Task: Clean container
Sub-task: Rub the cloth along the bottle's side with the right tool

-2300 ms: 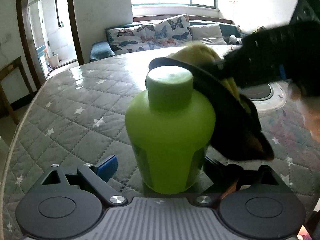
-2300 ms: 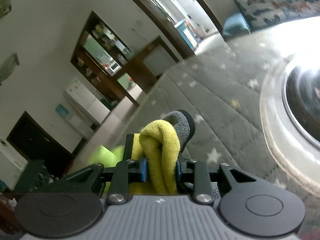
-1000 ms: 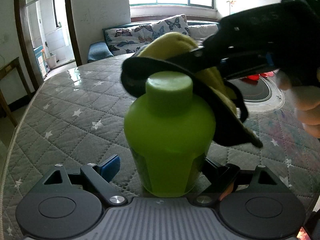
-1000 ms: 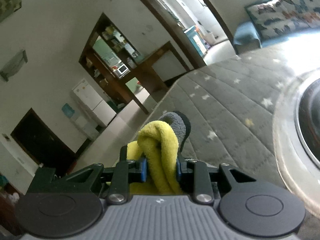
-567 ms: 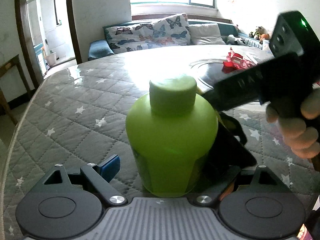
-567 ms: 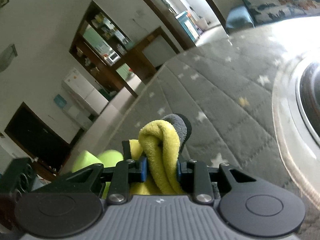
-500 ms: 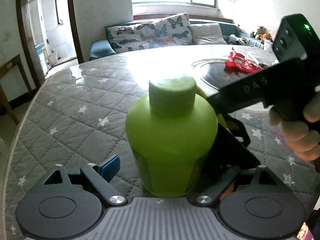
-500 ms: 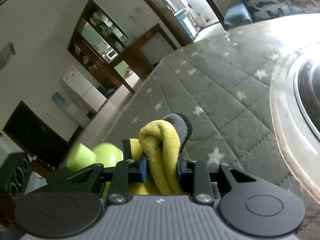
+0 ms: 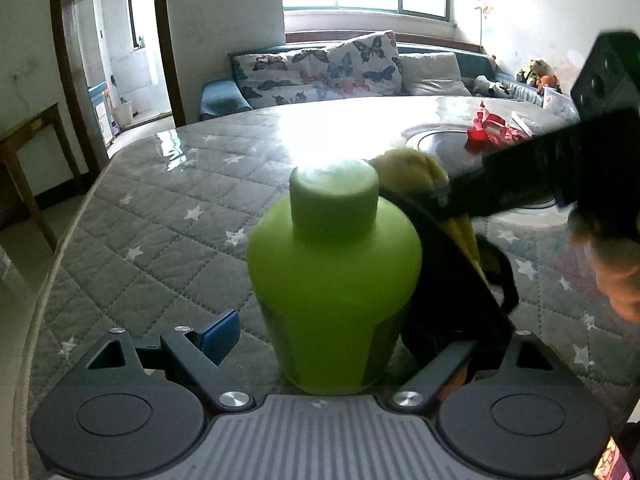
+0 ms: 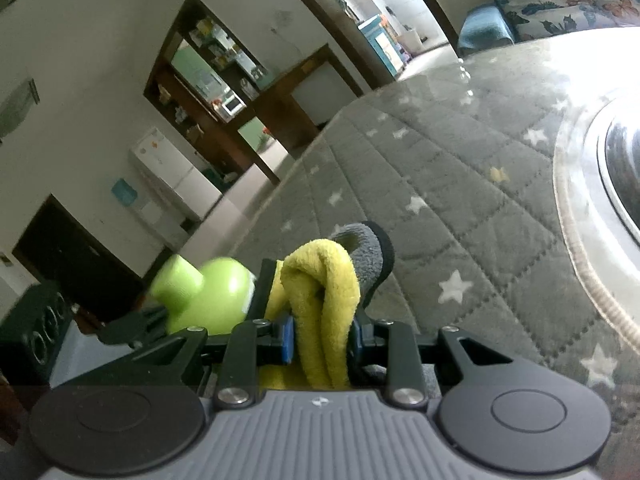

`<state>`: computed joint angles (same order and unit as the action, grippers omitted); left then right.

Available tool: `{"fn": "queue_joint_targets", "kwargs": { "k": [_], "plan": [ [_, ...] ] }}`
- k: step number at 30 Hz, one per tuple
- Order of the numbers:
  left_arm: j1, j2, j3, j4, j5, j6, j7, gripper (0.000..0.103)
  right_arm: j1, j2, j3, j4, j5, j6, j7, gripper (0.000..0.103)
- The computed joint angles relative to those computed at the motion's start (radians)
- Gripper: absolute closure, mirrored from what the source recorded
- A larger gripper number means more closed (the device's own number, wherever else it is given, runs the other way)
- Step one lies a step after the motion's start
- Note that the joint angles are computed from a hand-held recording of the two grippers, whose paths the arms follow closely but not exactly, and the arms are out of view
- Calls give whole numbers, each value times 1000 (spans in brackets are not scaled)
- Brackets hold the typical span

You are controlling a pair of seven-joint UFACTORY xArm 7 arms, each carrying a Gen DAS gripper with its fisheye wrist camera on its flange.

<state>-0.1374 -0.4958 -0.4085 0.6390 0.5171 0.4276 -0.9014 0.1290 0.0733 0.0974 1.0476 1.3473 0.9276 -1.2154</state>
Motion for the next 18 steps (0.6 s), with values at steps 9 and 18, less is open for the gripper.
{"fn": "queue_joint_targets", "kwargs": {
  "k": [9,18],
  "plan": [
    [1,-1,-7,-1,19,13,-15,14,9,18,11,88,32,29,-23,76],
    [3,1,-3,0,27,-8,2,14,18,76,33,108,-44,-23,30,76]
  ]
}}
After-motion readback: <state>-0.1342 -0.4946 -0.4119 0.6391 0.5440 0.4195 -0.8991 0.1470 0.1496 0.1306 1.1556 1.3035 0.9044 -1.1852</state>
